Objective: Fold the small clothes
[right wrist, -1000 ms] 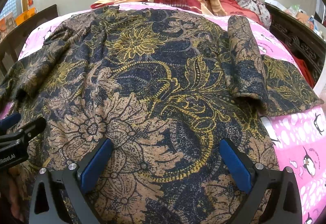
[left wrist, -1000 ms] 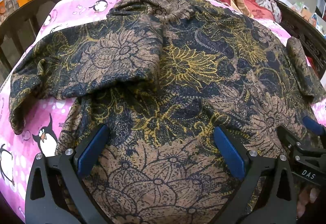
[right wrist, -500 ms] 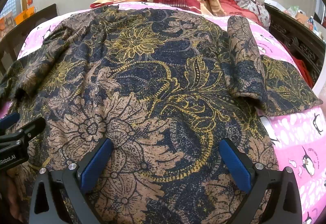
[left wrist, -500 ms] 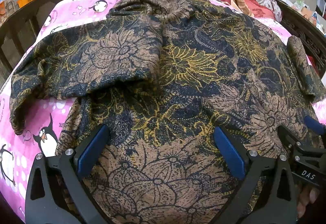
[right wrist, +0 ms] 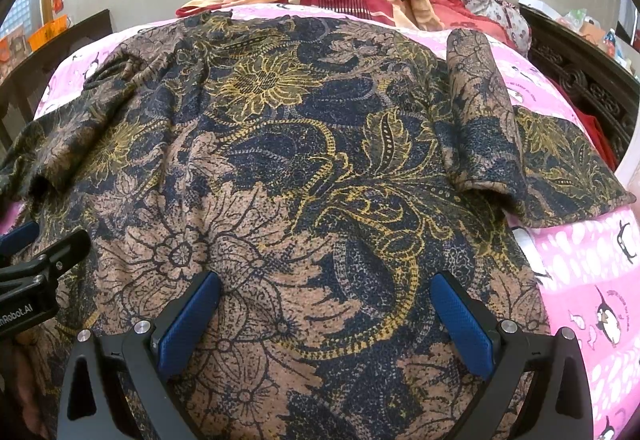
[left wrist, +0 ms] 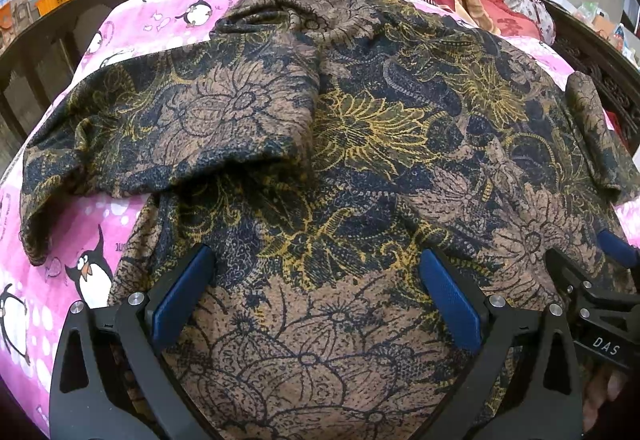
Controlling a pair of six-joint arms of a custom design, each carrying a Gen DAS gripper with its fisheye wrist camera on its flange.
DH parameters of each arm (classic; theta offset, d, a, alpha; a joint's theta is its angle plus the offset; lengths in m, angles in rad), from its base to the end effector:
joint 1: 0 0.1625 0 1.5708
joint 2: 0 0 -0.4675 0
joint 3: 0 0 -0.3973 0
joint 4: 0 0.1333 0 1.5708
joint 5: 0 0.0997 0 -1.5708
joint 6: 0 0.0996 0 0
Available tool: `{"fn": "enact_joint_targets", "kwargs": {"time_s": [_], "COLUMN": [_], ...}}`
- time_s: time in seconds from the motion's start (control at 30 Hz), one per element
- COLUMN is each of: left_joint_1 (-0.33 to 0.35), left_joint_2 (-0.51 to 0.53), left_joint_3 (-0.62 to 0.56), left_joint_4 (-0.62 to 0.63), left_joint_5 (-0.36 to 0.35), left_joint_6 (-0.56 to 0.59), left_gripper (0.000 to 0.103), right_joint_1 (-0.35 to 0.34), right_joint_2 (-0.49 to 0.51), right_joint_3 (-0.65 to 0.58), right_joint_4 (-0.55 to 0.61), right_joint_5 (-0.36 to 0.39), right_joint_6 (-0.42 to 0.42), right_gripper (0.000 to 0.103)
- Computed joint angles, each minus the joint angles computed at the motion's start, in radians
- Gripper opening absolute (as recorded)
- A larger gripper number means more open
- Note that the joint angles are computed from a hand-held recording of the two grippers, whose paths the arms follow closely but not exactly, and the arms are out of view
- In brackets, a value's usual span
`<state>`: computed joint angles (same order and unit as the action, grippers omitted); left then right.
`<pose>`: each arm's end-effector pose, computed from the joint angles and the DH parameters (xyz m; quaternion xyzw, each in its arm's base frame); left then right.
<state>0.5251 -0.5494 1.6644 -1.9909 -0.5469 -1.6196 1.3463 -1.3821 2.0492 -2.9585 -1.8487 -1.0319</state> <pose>-0.4244 -0.4983 -0.0537 -0.0720 0.8334 -0.3776 0.3971 -0.0164 -0.5480 0.3697 0.3192 -0.8715 0.2063 0.3101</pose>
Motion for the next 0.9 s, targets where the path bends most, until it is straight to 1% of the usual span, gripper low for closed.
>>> {"fn": "enact_joint_targets", "kwargs": {"time_s": [0.33,0.73,0.9], "left_joint_1": [0.002,0.002,0.003], "left_joint_2": [0.004,0.005,0.005], "left_joint_3": [-0.013,-0.012,-0.003], "left_joint_4": [0.04,0.036,0.015], "left_joint_5": [0.006,0.005,0.005], "left_joint_6": [-0.026,-0.025,-0.017], "left_gripper": [0.103,0.103,0.103], "right_joint_1": [0.0,-0.005,-0.004], "right_joint_2": [0.0,-0.003,-0.004], "right_joint_3": [-0.003,-0.002,-0.001], "right_joint_4": [0.003,0.006,0.006], "right_joint_5": [0.003,0.011,0.011], "right_joint_6": [0.002,0.001,0.002], "right_gripper": [0.103,0.103,0.103]}}
